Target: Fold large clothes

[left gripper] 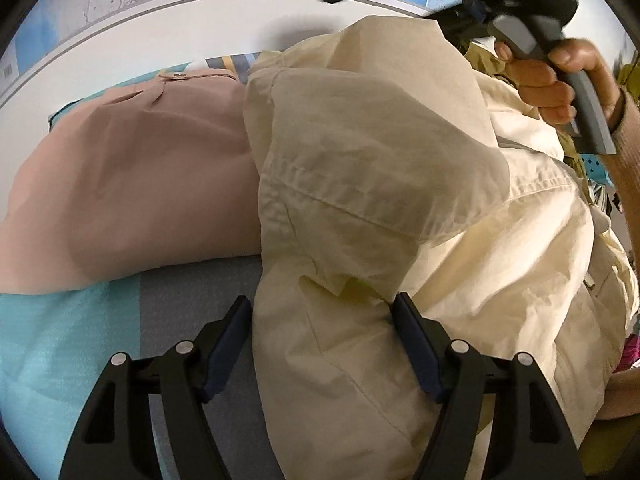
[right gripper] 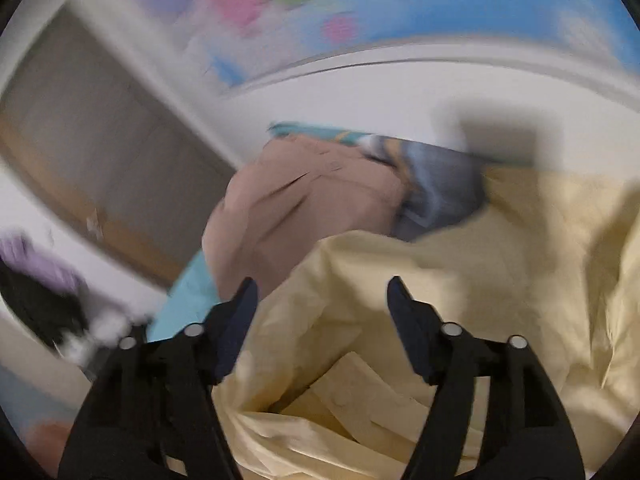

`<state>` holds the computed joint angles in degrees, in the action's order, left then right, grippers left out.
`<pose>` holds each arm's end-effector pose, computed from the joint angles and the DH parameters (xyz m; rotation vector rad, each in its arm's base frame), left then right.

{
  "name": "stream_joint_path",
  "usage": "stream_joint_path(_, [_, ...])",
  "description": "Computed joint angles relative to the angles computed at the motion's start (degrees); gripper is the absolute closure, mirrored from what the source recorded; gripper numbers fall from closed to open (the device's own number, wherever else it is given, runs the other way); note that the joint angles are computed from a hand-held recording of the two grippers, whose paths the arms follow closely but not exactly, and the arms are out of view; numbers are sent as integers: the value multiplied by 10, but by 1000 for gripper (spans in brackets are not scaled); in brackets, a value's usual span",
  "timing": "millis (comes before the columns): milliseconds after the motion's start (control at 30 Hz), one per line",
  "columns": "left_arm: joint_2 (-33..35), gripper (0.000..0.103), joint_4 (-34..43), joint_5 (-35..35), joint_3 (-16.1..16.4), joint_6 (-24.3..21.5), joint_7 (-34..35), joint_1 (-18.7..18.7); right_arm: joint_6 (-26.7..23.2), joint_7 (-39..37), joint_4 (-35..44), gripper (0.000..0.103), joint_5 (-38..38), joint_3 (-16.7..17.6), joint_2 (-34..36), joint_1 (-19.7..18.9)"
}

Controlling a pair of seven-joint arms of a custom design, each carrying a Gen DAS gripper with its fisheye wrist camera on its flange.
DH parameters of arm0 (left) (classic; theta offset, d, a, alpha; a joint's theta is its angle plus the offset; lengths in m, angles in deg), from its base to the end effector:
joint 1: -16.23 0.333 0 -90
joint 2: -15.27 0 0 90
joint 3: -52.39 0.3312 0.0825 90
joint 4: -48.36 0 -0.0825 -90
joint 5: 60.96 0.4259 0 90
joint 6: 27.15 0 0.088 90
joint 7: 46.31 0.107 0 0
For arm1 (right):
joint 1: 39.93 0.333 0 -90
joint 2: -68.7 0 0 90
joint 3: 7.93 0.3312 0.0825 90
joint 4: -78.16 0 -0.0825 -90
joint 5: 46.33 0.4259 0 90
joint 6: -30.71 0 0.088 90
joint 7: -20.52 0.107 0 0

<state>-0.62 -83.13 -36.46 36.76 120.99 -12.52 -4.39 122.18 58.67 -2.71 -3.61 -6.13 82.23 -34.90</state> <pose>0.4274 -0.3327 0.5138 -1.9136 1.8481 -0.7511 0.6603 0.1481 0.6022 -2.3277 0.7040 0.4245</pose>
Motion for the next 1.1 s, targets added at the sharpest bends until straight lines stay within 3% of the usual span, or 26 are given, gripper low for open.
stream_joint_path(100, [-3, 32, -4, -2, 1, 7, -4, 0, 11, -35, -31, 38, -78, 7, -24, 30])
stream_joint_path(133, [-6, 32, -8, -4, 2, 10, -4, -1, 24, -41, -41, 54, -100, 7, -28, 38])
stream_joint_path(167, [-7, 32, -10, -5, 3, 12, -2, -1, 33, -42, -50, 94, -116, 5, -28, 43])
stream_joint_path(267, [-10, 32, -15, -1, 3, 20, -8, 3, 34, -36, -36, 100, -60, -5, -16, 23])
stream_joint_path(400, [-26, 31, -56, -25, 24, 115, -39, 3, 19, -18, -9, 101, 66, -3, 4, -16])
stream_joint_path(467, [-25, 32, -58, -34, 28, 126, -35, 1, 61, -22, -33, 101, 45, 0, -4, -3])
stream_joint_path(500, [-22, 32, -49, -24, 19, 106, -37, 5, 68, -17, -33, 100, 34, 1, 4, 1])
stream_joint_path(600, [-12, 32, -11, -5, 1, 19, -16, 4, 97, 24, -36, 96, -5, 3, 23, 18])
stream_joint_path(700, [-26, 31, 10, 29, -13, -43, -6, 7, 103, 47, -41, 67, 11, 1, 18, 6])
stream_joint_path(767, [-43, 30, 13, 60, -18, -45, -10, 13, 99, 10, -63, 32, 65, -6, -15, -24])
stream_joint_path(900, [-36, 28, 42, 94, -16, -6, 18, 15, 98, -55, -101, 27, 83, -45, -79, -72])
stream_joint_path(967, [-3, 28, 71, 83, -10, 10, 56, 7, 81, -75, -119, 18, 63, -74, -103, -101])
stream_joint_path(1100, [75, 28, 134, 45, -5, -10, 131, -2, 104, -96, -182, 16, -11, -107, -142, -137])
